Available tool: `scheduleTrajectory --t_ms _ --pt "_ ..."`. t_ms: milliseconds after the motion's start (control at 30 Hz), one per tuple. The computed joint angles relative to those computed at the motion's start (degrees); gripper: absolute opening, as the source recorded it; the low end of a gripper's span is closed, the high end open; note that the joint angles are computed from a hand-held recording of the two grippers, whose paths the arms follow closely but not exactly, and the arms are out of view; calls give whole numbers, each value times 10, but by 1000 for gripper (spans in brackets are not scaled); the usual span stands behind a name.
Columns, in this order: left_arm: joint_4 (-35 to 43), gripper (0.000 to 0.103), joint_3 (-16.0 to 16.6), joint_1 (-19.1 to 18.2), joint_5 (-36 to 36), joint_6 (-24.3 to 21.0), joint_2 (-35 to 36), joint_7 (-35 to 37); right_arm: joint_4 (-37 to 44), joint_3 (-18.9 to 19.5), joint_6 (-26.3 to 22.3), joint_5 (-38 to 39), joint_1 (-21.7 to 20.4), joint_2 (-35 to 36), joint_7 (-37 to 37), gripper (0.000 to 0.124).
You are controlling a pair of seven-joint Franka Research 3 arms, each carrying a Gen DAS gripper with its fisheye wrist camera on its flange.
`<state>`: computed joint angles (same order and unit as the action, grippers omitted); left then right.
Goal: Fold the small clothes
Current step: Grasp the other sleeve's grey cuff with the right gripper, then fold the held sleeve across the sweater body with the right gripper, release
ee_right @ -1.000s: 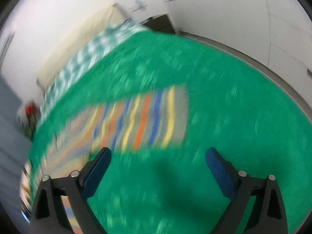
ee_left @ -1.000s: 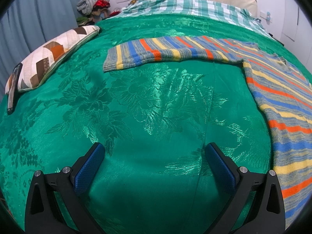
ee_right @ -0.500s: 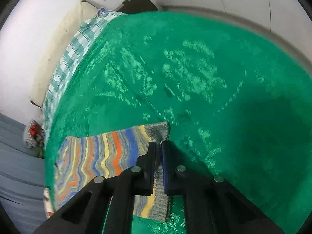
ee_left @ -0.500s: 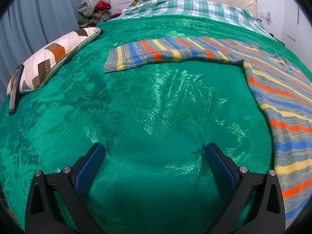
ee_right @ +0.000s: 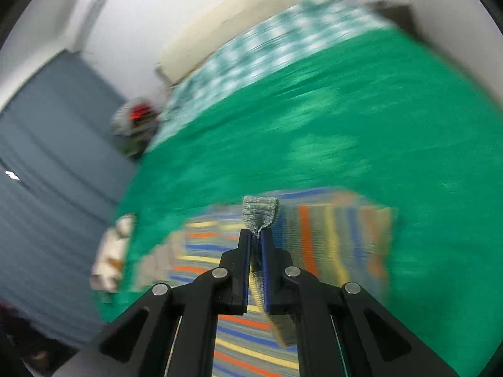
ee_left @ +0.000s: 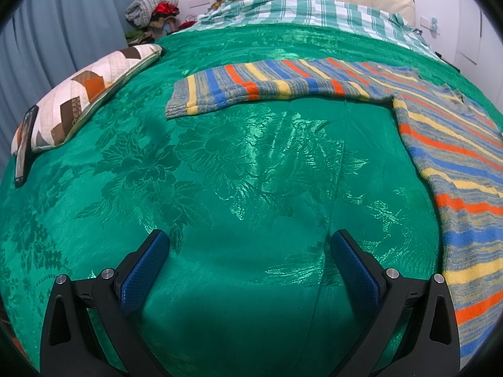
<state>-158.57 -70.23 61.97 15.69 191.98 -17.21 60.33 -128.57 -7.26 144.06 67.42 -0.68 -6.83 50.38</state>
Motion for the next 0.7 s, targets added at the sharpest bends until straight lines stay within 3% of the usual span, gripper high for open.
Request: scheduleTrajectory --t_ms 33,67,100,167,267,400,467,500,533,567,600,633,700 --pt "0 103 -1 2 0 1 0 0 11 1 -27 28 8 20 -3 32" --pt "0 103 -1 1 -1 1 0 0 35 7 -37 31 10 49 15 60" --pt "0 103 -2 2 -1 1 1 0 42 15 -26 30 13 62 28 66" --pt "0 103 -1 1 -1 1 0 1 44 25 -1 25 12 69 28 65" --pt "1 103 -2 1 -1 -2 0 1 40 21 -1 9 -1 69 41 65" --pt "3 103 -10 8 3 -3 -4 -5 34 6 -71 -14 -29 90 72 65" --pt "2 103 -12 10 6 -1 -7 -10 16 5 -76 -63 -38 107 115 62" --pt "1 103 -13 10 6 0 -8 -11 4 5 -50 -131 -36 115 161 60" --pt "0 103 -13 11 7 3 -8 -12 -7 6 -22 -189 -34 118 199 48" --pt "-1 103 -13 11 6 4 -8 -12 -28 4 19 -237 -32 114 229 13" --pt "-1 103 -15 13 6 5 -9 -13 -46 5 55 -254 -33 103 238 4" --pt "0 103 -17 15 5 6 -9 -12 -77 7 114 -280 -31 79 249 7" --pt "0 103 -18 15 5 5 -9 -12 -113 12 168 -296 -29 44 232 20"
